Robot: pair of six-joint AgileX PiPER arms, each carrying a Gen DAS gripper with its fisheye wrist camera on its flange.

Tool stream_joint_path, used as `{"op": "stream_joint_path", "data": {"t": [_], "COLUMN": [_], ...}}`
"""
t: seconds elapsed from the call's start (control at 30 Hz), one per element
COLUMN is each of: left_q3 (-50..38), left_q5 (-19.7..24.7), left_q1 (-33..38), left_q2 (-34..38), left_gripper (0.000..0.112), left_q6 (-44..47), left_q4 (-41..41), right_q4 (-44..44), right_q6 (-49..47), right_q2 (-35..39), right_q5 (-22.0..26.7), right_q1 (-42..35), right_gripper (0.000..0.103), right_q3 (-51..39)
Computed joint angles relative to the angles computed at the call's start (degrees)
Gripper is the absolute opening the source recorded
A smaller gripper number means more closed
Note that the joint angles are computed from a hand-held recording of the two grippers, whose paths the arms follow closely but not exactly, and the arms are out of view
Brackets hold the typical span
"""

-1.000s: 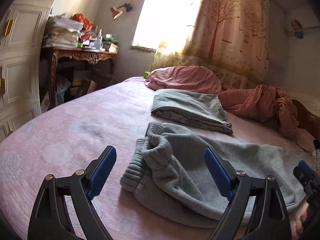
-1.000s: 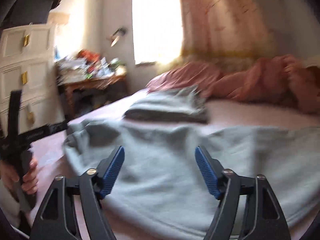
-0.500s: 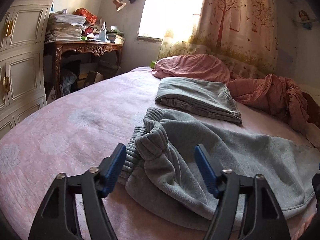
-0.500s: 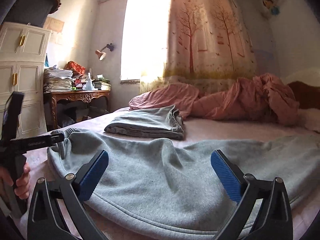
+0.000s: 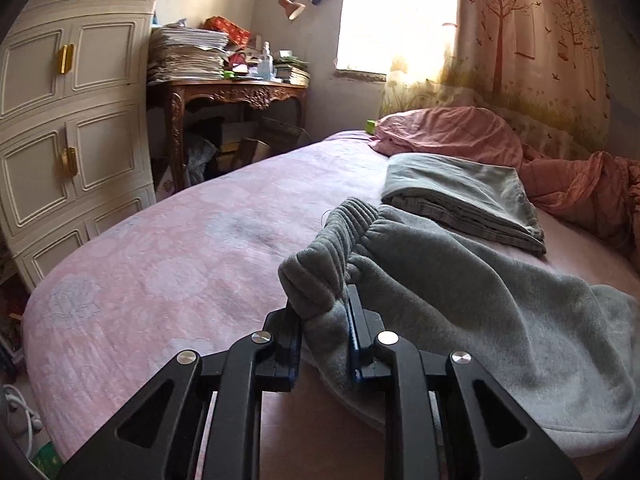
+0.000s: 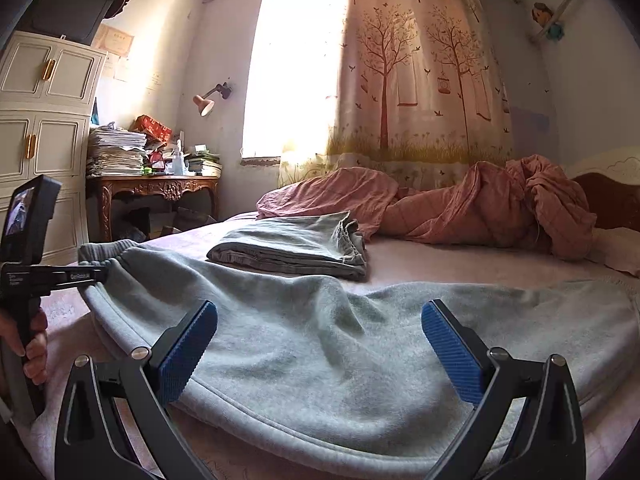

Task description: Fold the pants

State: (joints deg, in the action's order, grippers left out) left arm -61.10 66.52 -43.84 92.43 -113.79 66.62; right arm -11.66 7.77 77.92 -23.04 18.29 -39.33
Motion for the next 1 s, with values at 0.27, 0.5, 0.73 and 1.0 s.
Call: {"op": "stream_joint_path", "data": {"t": [0.27, 0.5, 0.73, 1.0], "left_q3": [2.85, 0.95, -2.11, 6.24], "left_q5": [-14.08, -6.42, -11.34, -28.69], "left_q1": [8.17, 2.7, 10.22, 17.57], "left_q2": [-1.49, -3.62, -1.7, -7.83], "left_gripper": [0.028, 0.017, 0.018, 0.061], "left_q6": [5.58, 8.14, 16.75, 18.53], "left_q4": [-6.35, 5.1, -4.64, -11.24], "right_q4": [-5.29, -10.5, -9.23, -23.09], "right_q6": [6.03, 12.68, 11.53, 25.72], "right_q2": [1.41, 2.6, 3.21, 5.84], "right_q5": [4.64, 6.75, 6.88, 10.57], "right_q1": [-0.71, -1.85, -1.75, -3.16], "right_gripper": [0.102, 0.102, 0.102, 0.102], "right_q3": [-2.91, -4.64, -5.09, -8.78]}}
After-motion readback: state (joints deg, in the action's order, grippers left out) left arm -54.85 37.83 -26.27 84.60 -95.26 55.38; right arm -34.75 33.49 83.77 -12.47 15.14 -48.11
